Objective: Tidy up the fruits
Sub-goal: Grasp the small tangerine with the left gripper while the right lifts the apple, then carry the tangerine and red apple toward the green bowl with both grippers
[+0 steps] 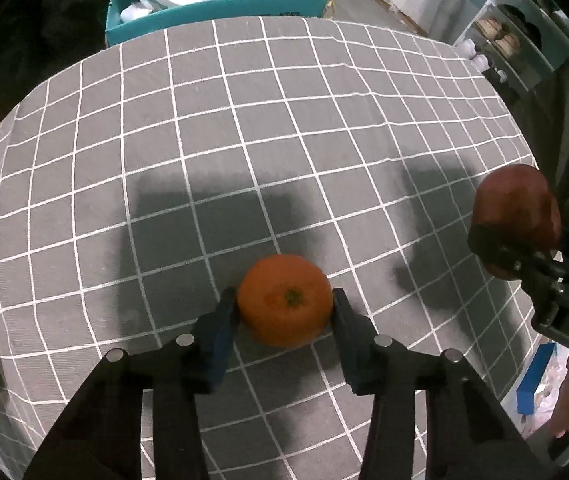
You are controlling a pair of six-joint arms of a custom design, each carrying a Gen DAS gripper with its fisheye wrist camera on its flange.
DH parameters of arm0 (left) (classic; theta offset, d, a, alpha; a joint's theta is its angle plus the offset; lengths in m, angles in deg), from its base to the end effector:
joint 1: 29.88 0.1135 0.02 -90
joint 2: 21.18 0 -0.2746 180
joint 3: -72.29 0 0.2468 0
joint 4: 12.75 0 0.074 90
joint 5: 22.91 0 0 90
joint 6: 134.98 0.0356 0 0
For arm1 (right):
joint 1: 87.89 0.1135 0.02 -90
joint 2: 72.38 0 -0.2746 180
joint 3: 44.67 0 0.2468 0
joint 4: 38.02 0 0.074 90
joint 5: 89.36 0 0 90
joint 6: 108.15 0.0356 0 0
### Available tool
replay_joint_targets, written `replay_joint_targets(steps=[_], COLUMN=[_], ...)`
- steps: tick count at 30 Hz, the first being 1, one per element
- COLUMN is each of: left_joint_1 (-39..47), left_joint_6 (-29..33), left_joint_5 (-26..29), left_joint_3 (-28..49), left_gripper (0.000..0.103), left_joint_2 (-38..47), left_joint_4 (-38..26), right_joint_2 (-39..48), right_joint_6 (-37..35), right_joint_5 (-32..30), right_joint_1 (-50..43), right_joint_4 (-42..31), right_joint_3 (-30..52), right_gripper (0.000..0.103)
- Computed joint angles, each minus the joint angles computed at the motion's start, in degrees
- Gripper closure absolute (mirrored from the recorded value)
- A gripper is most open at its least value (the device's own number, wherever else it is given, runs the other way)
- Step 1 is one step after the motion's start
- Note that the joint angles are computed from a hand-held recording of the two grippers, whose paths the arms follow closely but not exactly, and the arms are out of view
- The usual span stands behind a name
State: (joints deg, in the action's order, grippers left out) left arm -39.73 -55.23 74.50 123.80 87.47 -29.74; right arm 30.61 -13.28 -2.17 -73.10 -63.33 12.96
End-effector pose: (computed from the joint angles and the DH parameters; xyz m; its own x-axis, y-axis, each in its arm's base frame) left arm 0.2668 -0.0510 0.0612 -0.9690 -0.0109 -0.2470 0.0325 0.9848 -0.1707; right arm 0.2813 0.0761 0.1021 -0.9320 -0.1584 -0.3259 -0.1922 0.9785 0.0742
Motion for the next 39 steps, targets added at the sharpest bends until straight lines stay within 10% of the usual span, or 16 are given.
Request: replay_joint_targets(steps=[39], left_joint_1=[11.40], left_joint_6=[6.39], left_joint_5=[0.27], left_joint_3=[-1.42], left_gripper=[0.058], left_joint_2=[-38.37], left_joint_4=[-17.03], right_joint_2=[-20.29], right_joint_6=[2.08], right_joint_5=[7.33], right_joint_1=[12.66], right_joint_4=[-8.25], right_joint_3=[5.12], right_gripper=[0.030])
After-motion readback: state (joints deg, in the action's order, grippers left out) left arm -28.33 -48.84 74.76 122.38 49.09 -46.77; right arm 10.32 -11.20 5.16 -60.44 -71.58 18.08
